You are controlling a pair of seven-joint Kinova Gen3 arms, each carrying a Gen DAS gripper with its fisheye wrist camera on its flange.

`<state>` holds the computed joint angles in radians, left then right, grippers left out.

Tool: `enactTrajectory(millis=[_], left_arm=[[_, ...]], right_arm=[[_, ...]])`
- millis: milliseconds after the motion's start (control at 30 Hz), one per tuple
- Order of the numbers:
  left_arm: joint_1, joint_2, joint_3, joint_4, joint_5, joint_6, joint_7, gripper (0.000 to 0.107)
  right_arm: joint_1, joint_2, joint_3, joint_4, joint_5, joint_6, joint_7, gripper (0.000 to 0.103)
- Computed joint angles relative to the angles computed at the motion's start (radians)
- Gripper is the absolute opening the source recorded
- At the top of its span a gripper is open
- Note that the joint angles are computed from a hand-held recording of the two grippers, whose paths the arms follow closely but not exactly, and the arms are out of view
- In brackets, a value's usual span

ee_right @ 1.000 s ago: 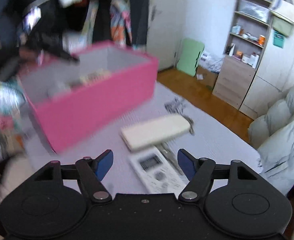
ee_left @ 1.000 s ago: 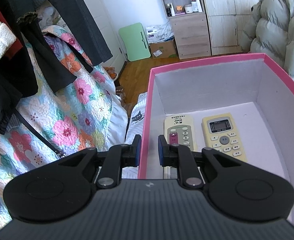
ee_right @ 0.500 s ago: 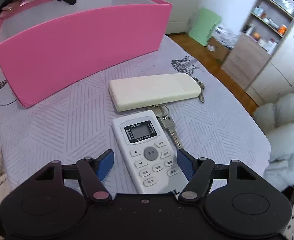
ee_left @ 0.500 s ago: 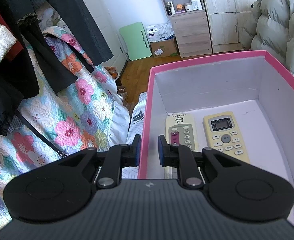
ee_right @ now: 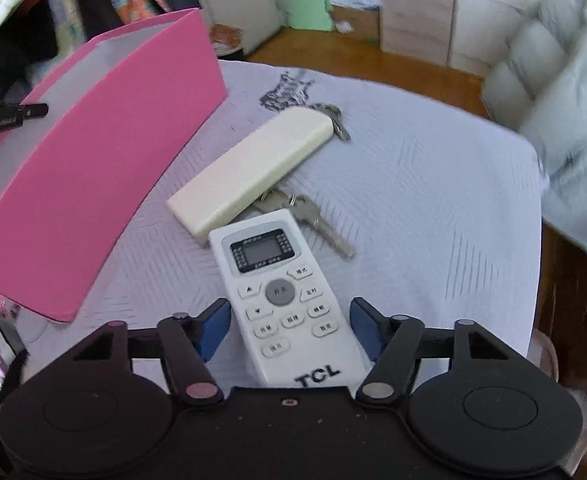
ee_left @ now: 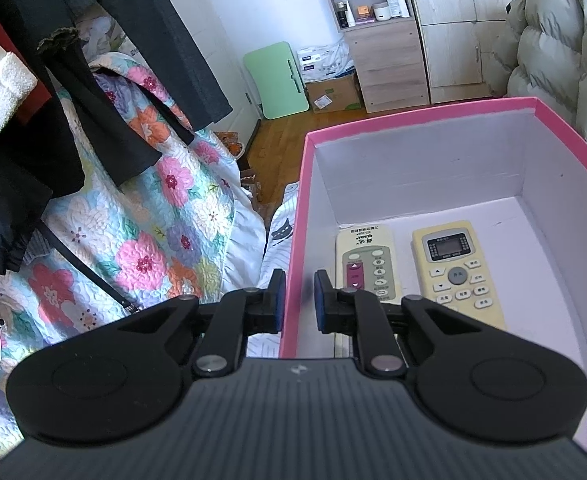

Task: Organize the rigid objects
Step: 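Grasp the white remote on the bed with the right gripper, then carry the white remote into the pink box and release it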

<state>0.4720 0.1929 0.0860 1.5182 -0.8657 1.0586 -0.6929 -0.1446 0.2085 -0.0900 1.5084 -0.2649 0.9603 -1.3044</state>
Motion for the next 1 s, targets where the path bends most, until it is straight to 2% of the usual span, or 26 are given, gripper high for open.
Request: enactTrajectory(millis=[133,200,333,400,467,767,900,1000], left_arm=[[0.002,0.0,0.001,0.002,-0.002,-0.003,0.004,0.014],[0.002,-0.001,0.001,0.003,0.001,-0.006,0.008,0.014],[0.004,-0.002,0.002,0.005,-0.001,-0.006,0.012,0.014],[0.004,-0.001,0.003,0.004,-0.001,-0.004,0.013,0.014],[0.002,-0.003,0.003,0.003,0.004,-0.005,0.013,0.014],[-0.007,-0.008,0.001,0.006,0.01,-0.018,0.009,0.014],[-0.008,-0.01,0.003,0.01,0.008,-0.021,0.008,0.014],[-0.012,-0.013,0.004,0.012,0.014,-0.027,0.007,0.014]], right_arm=[[-0.084,-0.024,-0.01,0.021,0.142,-0.005,-0.049,0.065],[-0.114,-0.028,-0.011,0.045,0.188,-0.043,-0.038,0.065],[-0.097,-0.031,-0.016,0.086,0.151,-0.153,-0.085,0.063],[-0.125,-0.049,0.002,0.131,0.175,-0.234,-0.125,0.063],[-0.103,-0.069,-0.01,0.172,0.144,-0.288,-0.149,0.063],[-0.086,-0.136,-0.006,0.226,0.121,-0.353,-0.229,0.063],[-0.085,-0.179,-0.012,0.227,0.088,-0.365,-0.223,0.063],[-0.086,-0.197,-0.014,0.216,0.013,-0.388,-0.155,0.063]])
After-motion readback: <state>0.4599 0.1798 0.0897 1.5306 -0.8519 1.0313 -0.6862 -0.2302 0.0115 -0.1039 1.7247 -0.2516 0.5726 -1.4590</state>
